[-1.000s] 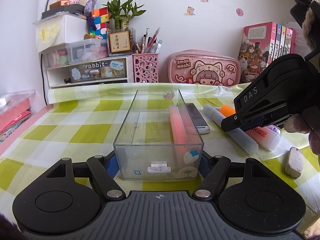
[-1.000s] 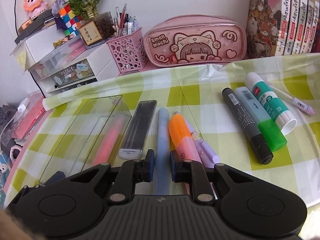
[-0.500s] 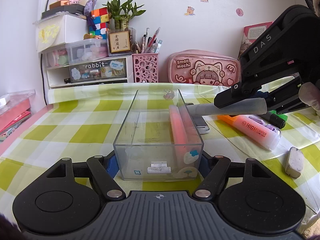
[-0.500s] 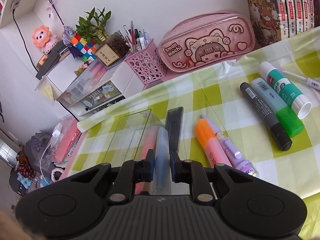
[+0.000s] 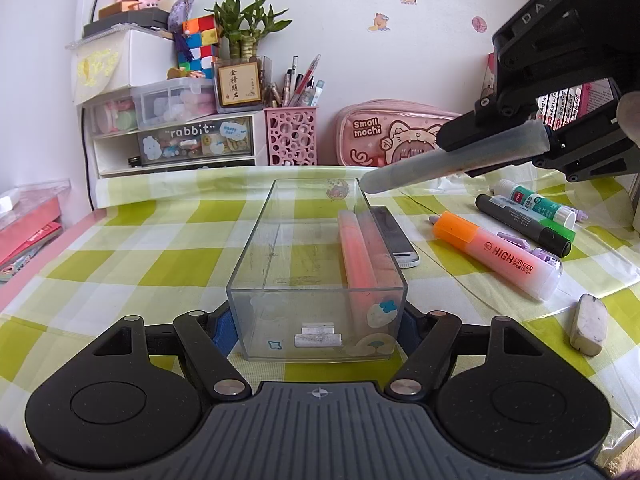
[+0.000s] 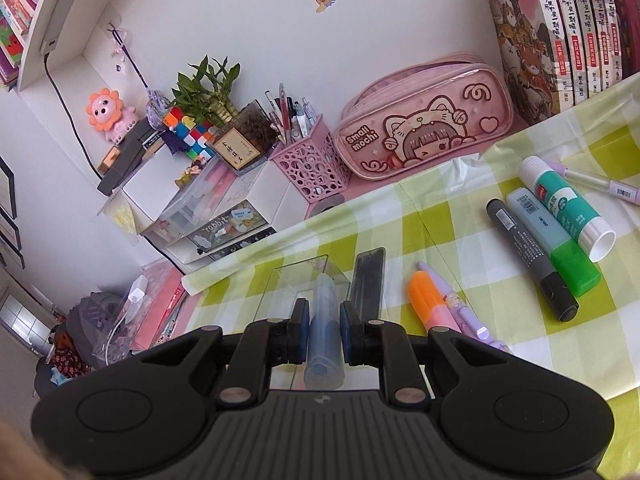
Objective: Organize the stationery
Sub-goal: 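Lower the light blue highlighter into the clear box and open the right gripper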
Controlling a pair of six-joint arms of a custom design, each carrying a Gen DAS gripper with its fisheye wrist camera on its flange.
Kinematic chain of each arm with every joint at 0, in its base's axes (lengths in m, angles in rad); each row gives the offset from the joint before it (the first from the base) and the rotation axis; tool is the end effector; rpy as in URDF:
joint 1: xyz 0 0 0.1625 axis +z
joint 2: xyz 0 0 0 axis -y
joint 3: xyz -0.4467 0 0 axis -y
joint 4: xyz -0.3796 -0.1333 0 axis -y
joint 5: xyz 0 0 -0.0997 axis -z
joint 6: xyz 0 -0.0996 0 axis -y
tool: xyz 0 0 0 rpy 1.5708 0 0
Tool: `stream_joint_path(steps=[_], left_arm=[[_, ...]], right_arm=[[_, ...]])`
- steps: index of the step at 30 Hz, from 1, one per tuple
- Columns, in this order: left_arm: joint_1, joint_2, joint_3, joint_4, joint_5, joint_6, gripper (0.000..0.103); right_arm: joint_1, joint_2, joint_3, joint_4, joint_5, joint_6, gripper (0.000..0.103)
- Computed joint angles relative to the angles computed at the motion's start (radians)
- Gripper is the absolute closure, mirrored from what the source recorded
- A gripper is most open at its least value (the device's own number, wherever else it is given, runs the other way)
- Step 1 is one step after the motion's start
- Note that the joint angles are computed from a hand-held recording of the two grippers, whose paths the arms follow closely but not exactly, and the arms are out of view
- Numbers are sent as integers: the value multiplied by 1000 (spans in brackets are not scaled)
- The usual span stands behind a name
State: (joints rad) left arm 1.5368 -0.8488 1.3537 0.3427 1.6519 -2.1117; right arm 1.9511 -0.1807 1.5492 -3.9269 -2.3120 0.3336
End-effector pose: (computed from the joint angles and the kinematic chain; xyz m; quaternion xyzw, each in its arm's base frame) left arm 0.1041 -0.6223 0.1737 0.4864 0.7982 -0.3287 0.1355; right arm 0.2959 -0.5623 -0.0863 -0.1525 -0.8245 0.5254 0.1444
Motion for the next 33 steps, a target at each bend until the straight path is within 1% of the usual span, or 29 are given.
stream_joint_path(steps=[3,7,14,18,20,24,26,30,33], left_arm=[[-1,0,0,0,0,-1,30],[-1,0,0,0,0,0,30],[-1,0,-1,2,1,1,30],[-3,0,-2,3,1,1,30],[-3,0,-1,2,1,1,30],[-4,1,-2,3,0,2,30],[-4,1,-2,2,0,2,30],[-3,1,-1,1,0,4,30],[-3,1,0,0,0,4,30]], right_arm=[[-1,0,-11,5,28,2,89],[-5,13,-62,52,29,-2,89],[-28,36,-142,161,5,46,89],[-36,37,-146,184,21,68,89],[-37,38,-147,191,30,74,89],[-41,31,-135,191,77,81,88],[-39,29,-133,190,90,74,88],[-33,30,-136,188,88,57,88],[-30,29,-130,172,74,47,88]])
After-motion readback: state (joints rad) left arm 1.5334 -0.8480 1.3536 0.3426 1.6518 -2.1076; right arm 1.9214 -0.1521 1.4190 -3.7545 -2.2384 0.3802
